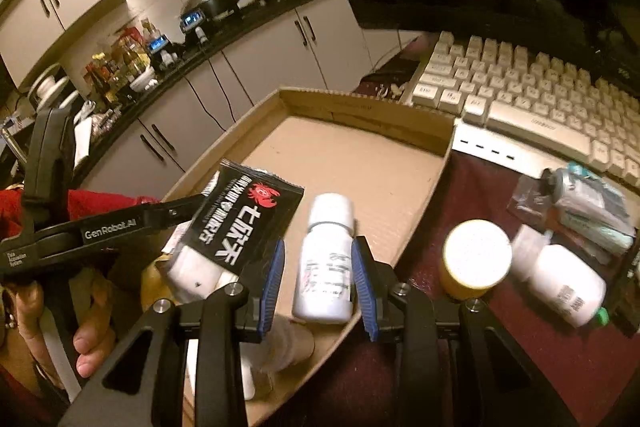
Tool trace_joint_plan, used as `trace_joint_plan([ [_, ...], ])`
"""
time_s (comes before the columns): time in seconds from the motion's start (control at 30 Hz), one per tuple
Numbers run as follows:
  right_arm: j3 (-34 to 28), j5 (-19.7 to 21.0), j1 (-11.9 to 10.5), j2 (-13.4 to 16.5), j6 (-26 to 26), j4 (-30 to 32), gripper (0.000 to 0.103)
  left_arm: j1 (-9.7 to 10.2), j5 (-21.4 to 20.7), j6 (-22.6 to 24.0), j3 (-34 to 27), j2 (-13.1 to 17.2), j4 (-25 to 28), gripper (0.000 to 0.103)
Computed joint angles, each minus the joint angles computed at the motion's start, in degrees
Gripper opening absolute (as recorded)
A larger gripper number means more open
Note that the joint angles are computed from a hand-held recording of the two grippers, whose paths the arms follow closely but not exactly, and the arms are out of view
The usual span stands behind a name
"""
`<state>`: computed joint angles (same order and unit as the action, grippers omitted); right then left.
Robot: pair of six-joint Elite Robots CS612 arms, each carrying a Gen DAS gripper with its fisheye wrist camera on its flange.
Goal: Organize objects
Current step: 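Open left gripper releasing tube while right gripper releases tall bottle into tray, then withdraw both open grippers from the tray back over the desk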
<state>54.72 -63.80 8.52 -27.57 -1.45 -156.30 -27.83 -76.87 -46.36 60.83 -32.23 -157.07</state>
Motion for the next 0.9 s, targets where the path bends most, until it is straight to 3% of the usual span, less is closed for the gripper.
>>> trace_joint_plan([
  [0.07,3.1,0.9,-0.5,-1.5,0.9,-2.9,0.035,-0.96,2.8,0.4,2.8,-1.4,-3.5,0.052],
  [0.1,4.4,1.3,-0.7,-2.1,1.2,-3.8,0.035,-1.58,4.2,0.5,4.6,-2.2,-6.2,0.056],
  [0.17,8.3,2.5,-1.4,-3.8,1.5,-7.2,0.038,-2.53,5.4,0.9,7.1,-3.2,-10.3,0.059],
  [0.3,15.2,3.2,-2.8,-6.8,3.4,-12.8,0.041,-4.36,3.1,2.9,9.0,-4.1,-14.5,0.059],
  [0.5,22.2,-0.6,-5.1,-9.7,7.0,-18.2,0.043,-5.91,-3.0,7.6,5.5,-2.1,-14.2,0.059],
  [0.9,24.9,-6.2,-7.5,-10.3,8.2,-19.7,0.049,-7.33,-6.9,9.4,0.8,0.7,-8.8,0.059],
])
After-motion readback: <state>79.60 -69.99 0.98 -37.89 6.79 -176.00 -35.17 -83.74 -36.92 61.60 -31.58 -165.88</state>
